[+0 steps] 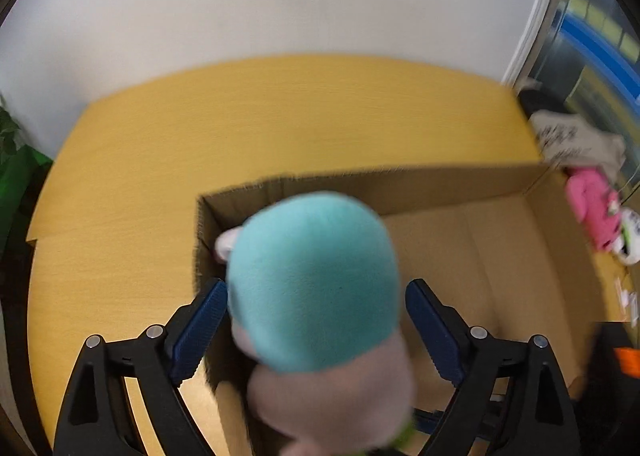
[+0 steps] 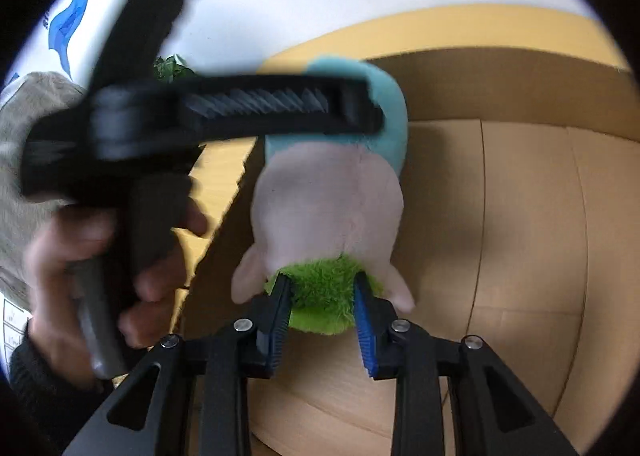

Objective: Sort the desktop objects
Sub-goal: 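Open both grippers to drop the plush into the cardboard box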

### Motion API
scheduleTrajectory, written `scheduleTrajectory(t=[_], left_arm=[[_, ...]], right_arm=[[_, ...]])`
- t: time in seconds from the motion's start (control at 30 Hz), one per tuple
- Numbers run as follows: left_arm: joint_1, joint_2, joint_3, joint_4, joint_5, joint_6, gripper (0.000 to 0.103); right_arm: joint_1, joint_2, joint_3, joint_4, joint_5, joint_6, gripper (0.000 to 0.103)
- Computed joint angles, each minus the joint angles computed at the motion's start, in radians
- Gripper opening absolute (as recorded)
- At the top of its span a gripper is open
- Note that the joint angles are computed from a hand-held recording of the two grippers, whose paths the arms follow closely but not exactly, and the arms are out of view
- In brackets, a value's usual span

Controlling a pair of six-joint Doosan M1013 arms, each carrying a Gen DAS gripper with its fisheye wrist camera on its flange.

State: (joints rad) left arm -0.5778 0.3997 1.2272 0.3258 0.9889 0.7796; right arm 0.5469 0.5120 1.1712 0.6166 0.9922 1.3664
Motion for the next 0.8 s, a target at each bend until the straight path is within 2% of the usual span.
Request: scheduleTrajectory(t=[0.1,0.13,0.17,0.23,0.37,0.43,0.5,0.57,0.67,0.73,0.8], left_arm=[[-0.021,-0.071,0.068,0.054,-0.081,-0.094,0.093],[-0.032,-0.09,0.086,0.077,-0.093,-0.121,0.093],[-0.045,-0.107,0.104,0.107,-0.089,-0.151,0.093],[-0.069,-0.137,0.137,0.163,-0.063,-0.202,0.093],[-0.128,-0.206,0.235,0.265,-0.049,-0.329,0.093],[-0.156,-0.239,0.284,0.291,-0.046,-0.378,0.094],[-0.191,-0.257,0.318,0.33,-0.027,-0.441,0.094],[-0.224,-0.259,0.341,0.348,-0.011,-0.478,0.094],[-0.247,-0.255,0.368,0.325,-0.001,-0.479,0.094],[-0.257,-0.252,0.386,0.314,-0.004,-0.497,0.094],[-0.258,-0.245,0.397,0.29,-0.019,-0.509,0.094]], right_arm=[[-0.015,0.009,-0.002,0.053,0.029,0.006,0.03],[-0.019,0.015,-0.009,0.067,0.05,-0.003,0.034],[-0.021,0.037,-0.048,0.073,0.078,-0.003,0.036],[-0.021,0.026,-0.039,0.064,0.096,-0.018,0.046],[-0.024,-0.075,0.071,0.071,0.066,-0.072,0.061],[-0.042,-0.159,0.16,0.08,0.004,-0.12,0.074],[-0.039,-0.213,0.214,0.09,-0.073,-0.162,0.08],[-0.055,-0.287,0.281,0.062,-0.126,-0.173,0.08],[-0.095,-0.403,0.406,-0.032,-0.191,-0.122,0.08],[-0.15,-0.452,0.463,-0.064,-0.198,-0.094,0.08],[-0.18,-0.446,0.477,-0.047,-0.161,-0.075,0.08]])
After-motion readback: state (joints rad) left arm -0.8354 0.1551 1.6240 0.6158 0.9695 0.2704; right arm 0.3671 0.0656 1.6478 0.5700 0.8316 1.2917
